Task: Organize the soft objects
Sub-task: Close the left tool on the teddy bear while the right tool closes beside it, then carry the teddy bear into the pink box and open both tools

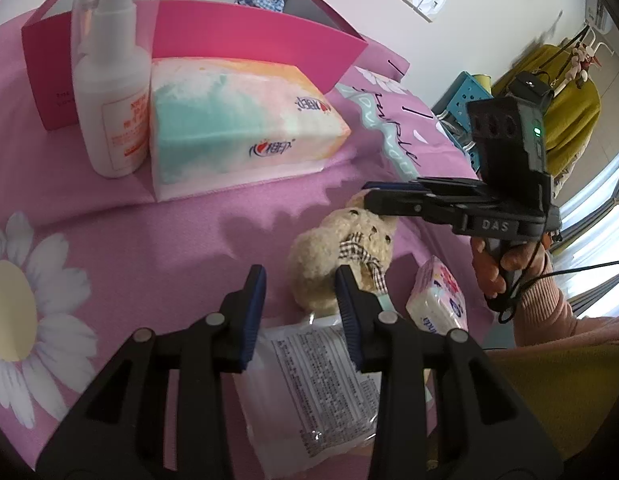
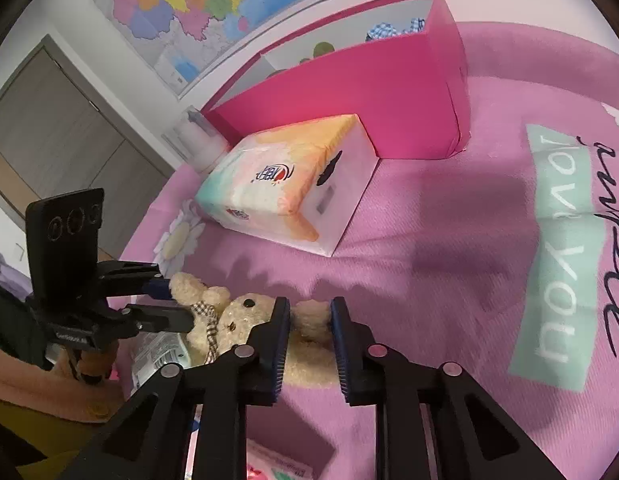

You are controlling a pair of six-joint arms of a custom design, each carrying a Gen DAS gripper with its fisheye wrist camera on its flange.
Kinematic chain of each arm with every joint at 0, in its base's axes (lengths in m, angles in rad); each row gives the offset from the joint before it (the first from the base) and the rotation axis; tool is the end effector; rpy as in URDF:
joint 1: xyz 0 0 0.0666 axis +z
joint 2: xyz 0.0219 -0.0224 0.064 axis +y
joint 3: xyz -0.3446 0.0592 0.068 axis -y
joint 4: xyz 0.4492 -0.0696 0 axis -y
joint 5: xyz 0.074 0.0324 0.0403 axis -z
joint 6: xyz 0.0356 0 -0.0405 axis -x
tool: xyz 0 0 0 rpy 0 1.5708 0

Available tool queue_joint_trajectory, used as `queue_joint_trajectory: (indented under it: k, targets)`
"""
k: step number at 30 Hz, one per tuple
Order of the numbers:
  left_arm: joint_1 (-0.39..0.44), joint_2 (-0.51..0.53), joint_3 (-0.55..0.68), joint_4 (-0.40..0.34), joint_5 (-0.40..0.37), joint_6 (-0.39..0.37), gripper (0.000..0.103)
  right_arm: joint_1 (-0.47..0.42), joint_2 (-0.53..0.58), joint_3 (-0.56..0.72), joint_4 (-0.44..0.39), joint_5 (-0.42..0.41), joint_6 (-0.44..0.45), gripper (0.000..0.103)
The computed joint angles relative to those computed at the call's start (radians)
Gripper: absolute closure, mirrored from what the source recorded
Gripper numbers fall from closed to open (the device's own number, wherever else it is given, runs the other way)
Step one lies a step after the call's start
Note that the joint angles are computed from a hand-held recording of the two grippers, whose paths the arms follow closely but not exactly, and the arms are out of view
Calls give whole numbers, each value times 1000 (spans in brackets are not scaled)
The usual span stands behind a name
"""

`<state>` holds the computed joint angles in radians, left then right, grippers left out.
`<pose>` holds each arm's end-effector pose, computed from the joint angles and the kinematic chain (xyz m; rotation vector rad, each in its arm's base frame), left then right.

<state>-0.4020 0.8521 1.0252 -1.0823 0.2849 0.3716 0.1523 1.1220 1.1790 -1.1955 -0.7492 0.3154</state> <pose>0.3226 -0.1485 0.4266 0.1645 2.5506 -0.6698 0.4153 0.0879 0.4052 -0.7903 2.3852 0.9362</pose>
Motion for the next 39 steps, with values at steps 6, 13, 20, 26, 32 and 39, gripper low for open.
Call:
queue_joint_trajectory:
  k: [6, 13, 20, 26, 32, 39]
  targets:
    - [1, 14, 9, 2, -11, -1, 67, -39, -18, 0, -27, -50, 5, 82]
    - [6, 13, 5, 6, -13, 0, 67, -67, 9, -4, -56, -79, -9, 62]
    - [18, 10, 2, 9, 18, 2, 75, -42, -4, -10, -19, -76, -21, 85]
    - [-3, 28, 30, 11, -19, 4, 79, -34, -49, -22, 22, -63, -49, 88]
    - [-4, 39, 60, 33, -32, 2, 80, -29, -91, -8, 64, -37, -75, 89]
    - [17, 52, 140, 51, -72, -40, 80, -28, -102, 43, 115, -36, -102, 89]
